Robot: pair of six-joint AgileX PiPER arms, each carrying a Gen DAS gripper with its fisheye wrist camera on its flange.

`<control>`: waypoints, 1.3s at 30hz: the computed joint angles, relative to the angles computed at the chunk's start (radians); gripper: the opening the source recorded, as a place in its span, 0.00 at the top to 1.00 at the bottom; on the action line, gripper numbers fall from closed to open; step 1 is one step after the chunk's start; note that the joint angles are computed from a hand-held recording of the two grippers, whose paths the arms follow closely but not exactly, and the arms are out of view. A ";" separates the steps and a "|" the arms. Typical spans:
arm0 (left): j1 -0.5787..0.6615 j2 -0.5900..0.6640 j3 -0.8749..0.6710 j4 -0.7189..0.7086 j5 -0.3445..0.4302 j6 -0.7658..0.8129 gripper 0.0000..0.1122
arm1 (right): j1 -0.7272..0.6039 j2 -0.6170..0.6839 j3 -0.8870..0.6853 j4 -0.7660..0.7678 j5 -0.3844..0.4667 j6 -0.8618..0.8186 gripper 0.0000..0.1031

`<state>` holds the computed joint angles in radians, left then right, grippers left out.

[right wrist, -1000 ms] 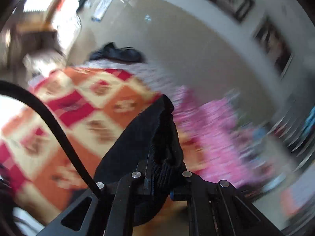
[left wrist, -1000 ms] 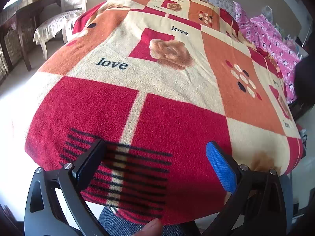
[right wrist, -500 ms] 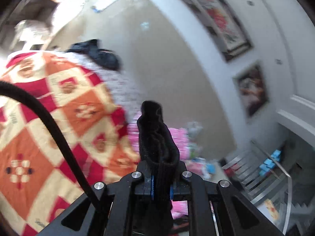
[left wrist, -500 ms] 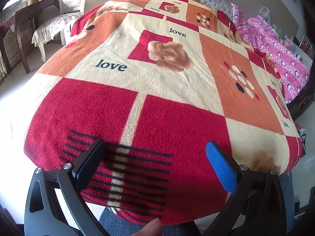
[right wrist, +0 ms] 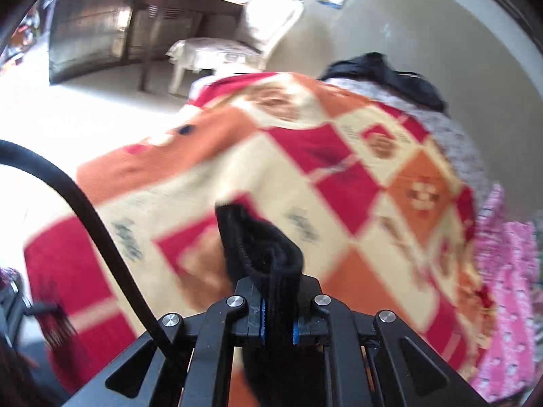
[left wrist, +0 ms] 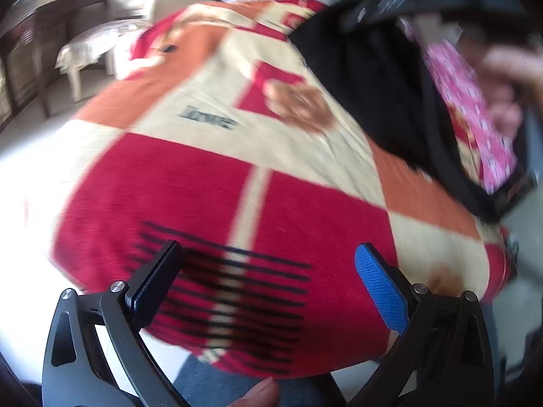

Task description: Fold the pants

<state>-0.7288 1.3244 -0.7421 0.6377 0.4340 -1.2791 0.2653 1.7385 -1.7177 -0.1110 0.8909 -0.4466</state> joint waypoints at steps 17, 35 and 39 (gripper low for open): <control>-0.009 -0.107 0.043 0.085 0.259 -0.159 0.09 | 0.178 0.138 0.046 0.103 -0.004 0.158 0.67; 0.282 0.142 -0.275 -0.740 0.053 0.900 0.09 | -1.208 -0.255 0.512 0.927 0.142 -0.712 0.51; 0.370 0.259 -0.353 -1.020 0.077 1.114 0.09 | -1.351 -0.218 0.623 0.976 0.213 -0.827 0.51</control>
<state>-0.3592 1.5831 -1.0955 -0.3827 0.5113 -0.1648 -1.0856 1.5209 -1.0950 0.8652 1.1043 -1.2741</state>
